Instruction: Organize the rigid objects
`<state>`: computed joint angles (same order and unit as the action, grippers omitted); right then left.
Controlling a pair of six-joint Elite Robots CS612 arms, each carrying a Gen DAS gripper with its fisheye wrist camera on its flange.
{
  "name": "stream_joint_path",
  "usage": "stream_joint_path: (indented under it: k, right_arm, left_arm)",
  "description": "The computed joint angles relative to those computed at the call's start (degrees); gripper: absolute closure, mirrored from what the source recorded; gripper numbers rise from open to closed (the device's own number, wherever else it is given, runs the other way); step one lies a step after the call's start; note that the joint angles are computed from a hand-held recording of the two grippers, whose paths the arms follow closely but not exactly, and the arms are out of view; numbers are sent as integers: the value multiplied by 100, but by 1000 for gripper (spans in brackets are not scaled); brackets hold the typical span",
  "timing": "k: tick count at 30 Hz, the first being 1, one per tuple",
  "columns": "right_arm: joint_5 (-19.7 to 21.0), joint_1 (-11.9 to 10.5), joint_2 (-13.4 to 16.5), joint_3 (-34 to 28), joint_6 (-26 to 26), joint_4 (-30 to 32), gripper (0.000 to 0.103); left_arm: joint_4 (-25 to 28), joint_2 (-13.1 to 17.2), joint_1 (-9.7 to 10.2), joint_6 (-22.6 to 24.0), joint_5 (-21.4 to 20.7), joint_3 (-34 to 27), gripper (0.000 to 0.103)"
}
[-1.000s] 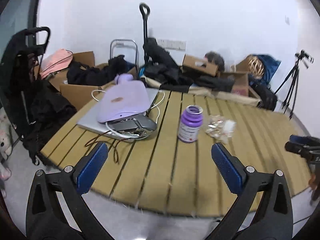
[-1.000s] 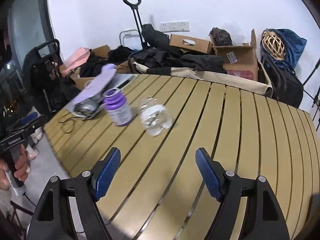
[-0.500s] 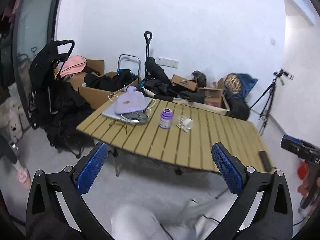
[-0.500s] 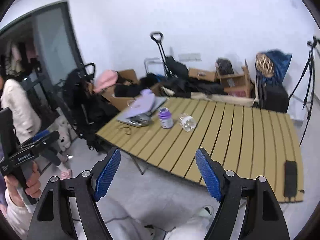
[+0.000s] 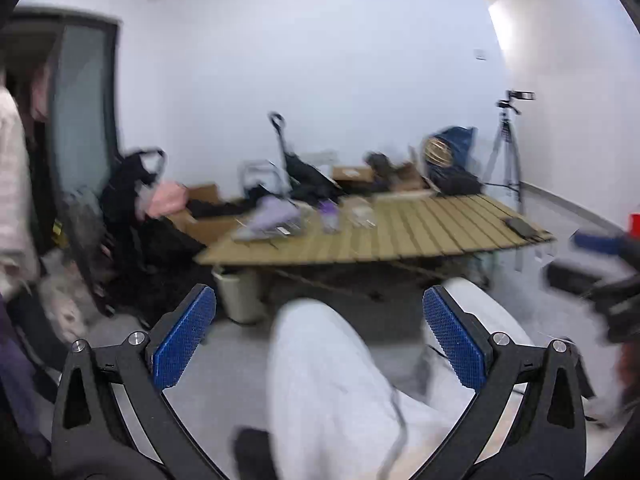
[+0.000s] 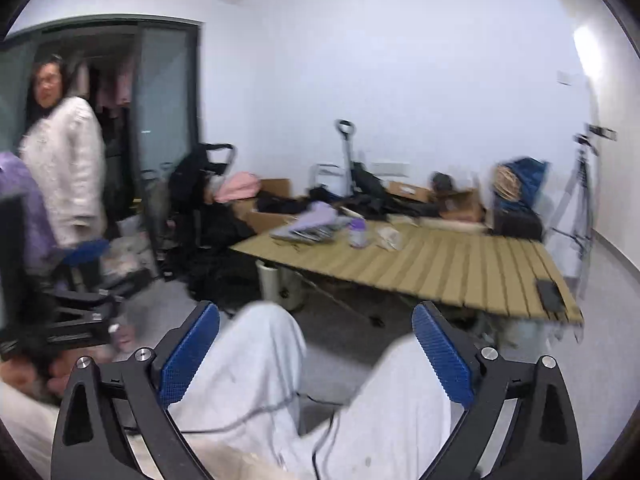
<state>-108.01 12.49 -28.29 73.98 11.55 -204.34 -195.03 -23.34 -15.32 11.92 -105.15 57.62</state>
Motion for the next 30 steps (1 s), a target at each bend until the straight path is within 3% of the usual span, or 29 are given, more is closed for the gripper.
stream_joint_path:
  k: [2, 4, 15, 30]
  right_arm:
    - [157, -34, 13, 26, 384, 483, 3]
    - [99, -54, -3, 4, 474, 787, 3]
    - [-186, -6, -45, 71, 329, 529, 3]
    - [-315, -30, -72, 117, 514, 547, 3]
  left_arm:
    - [473, 25, 22, -32, -285, -95, 0]
    - [693, 60, 18, 5, -309, -207, 0]
    - [374, 18, -7, 230, -655, -59, 0]
    - [527, 33, -17, 308, -734, -117, 0]
